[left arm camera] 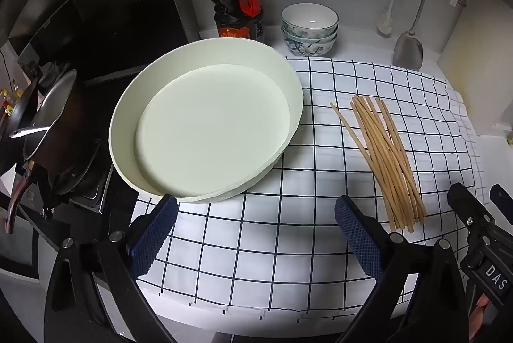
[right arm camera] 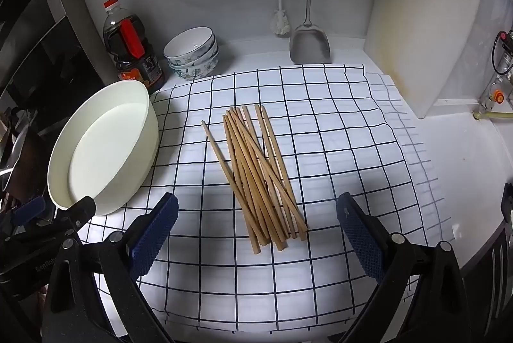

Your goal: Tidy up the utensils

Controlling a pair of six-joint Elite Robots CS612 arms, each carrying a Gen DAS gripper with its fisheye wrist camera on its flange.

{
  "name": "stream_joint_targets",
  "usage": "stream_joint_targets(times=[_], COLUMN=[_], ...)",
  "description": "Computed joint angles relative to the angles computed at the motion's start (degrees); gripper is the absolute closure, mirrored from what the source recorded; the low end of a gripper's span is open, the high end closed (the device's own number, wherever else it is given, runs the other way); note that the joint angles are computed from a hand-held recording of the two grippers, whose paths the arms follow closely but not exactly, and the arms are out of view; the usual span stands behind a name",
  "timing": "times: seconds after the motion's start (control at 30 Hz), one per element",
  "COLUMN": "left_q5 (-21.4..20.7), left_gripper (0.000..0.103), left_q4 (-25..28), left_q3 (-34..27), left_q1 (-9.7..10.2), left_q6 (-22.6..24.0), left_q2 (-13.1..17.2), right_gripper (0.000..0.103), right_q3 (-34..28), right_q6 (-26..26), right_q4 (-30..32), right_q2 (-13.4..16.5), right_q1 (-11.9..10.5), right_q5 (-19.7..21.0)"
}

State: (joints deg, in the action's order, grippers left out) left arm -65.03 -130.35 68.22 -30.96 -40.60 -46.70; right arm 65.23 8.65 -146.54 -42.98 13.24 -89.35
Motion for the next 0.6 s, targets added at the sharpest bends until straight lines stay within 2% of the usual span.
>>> stream_joint_targets(times=[0.6], left_q5=[-0.56], left_gripper=[0.006], left_q4=[-0.37], left_q3=[0.11], left_q1=[0.04], left_q6=[-0.45], left_q2=[-0.04], right_gripper=[0.008], right_q3=[0.06], right_q6=[0.04], right_q4=[-0.30], right_q2=[-0.10], right_q1=[0.03], right_q5=[0.04])
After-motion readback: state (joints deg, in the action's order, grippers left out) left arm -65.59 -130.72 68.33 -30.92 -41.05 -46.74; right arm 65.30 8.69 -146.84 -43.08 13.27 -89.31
